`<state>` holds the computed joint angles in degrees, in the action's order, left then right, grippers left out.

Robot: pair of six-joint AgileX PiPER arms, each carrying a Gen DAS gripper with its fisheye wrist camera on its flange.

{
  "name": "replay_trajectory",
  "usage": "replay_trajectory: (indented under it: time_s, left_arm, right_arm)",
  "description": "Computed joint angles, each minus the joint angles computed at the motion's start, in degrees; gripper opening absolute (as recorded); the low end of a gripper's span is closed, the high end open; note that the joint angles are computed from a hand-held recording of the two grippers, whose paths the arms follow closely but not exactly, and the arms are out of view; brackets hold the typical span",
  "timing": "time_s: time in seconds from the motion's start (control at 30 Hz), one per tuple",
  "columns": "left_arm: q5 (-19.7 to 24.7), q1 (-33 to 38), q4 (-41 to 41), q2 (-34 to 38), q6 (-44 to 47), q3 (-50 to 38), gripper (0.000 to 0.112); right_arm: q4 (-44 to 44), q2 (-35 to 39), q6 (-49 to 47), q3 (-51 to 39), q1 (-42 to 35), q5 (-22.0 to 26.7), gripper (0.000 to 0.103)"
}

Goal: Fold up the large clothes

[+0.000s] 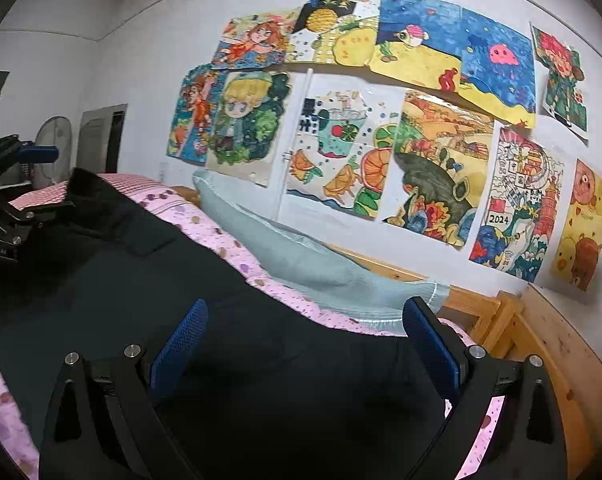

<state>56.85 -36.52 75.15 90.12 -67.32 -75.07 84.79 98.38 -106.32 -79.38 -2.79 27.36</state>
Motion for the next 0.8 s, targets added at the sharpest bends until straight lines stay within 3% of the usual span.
replay_trajectory:
  time_s: [0.27,0.4,0.5,0.6,0.73,0.8]
  left_arm:
    - [-2.0,-4.1,-2.0,-5.1,-2.8,8.0,0.1]
    - [-7.0,-4.4,-5.2,-7.9,-1.7,11.8,0.1]
    - [-10.0,-4.0,-6.7,-7.7,-0.7,12.9,0.1]
    - [-7.1,-5.0,-2.8,-4.5,-3.3,13.0,0.1]
    - [-8.8,-0.7,-3.9,-0.3,-2.0,10.5,0.102]
    - [-9.9,1.3,-3.1,0.8,-2.1,9.1,0.103]
  right_arm:
    - [-12.4,-2.8,12.7,3.2,-5.2,13.2,0.096]
    - [-19.3,-1.8,15.2,3.9,-8.1,21.2,0.096]
    - [-23.9,-1.4,13.9,5.5,-8.3,21.1,0.096]
    - [-25.8,0.1,14.2,4.8,-7.6,19.4,0.096]
    - [-27.5,5.4,21.0,-2.1,-5.2,17.6,0.096]
    - [-33.6,9.5,29.6,-8.5,-2.3,16.9,0.097]
